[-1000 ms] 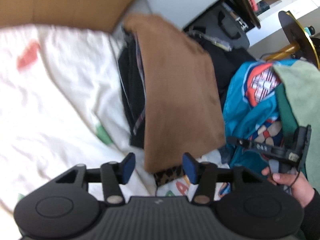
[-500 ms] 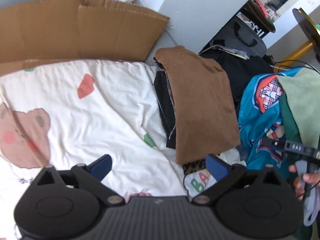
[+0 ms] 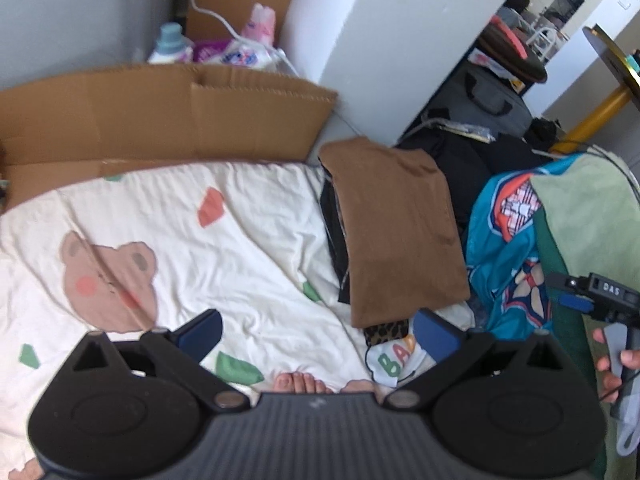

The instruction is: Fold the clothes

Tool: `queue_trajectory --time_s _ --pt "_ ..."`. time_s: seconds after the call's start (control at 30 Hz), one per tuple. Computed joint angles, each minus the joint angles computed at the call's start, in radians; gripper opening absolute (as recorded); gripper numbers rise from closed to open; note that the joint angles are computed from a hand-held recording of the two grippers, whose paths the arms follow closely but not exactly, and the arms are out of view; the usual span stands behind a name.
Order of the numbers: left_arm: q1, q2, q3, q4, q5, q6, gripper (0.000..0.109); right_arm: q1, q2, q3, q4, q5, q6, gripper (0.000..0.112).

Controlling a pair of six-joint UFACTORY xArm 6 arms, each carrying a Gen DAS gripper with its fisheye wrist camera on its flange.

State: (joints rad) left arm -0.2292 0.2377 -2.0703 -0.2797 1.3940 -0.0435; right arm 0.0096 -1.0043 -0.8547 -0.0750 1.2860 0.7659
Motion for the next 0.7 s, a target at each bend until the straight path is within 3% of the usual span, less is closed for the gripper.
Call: queue_trajectory --time_s 0.43,0.7 --pt "0.026 -0.042 -0.190 0.122 0.200 -0.100 0.103 0.126 0.032 -0.165 0.020 0.116 0.025 0.099" --pt "0.049 -0.027 -0.345 0.221 0.332 -0.147 0.103 0.219 0.128 -0.317 -0.019 0.162 0.039 0.099"
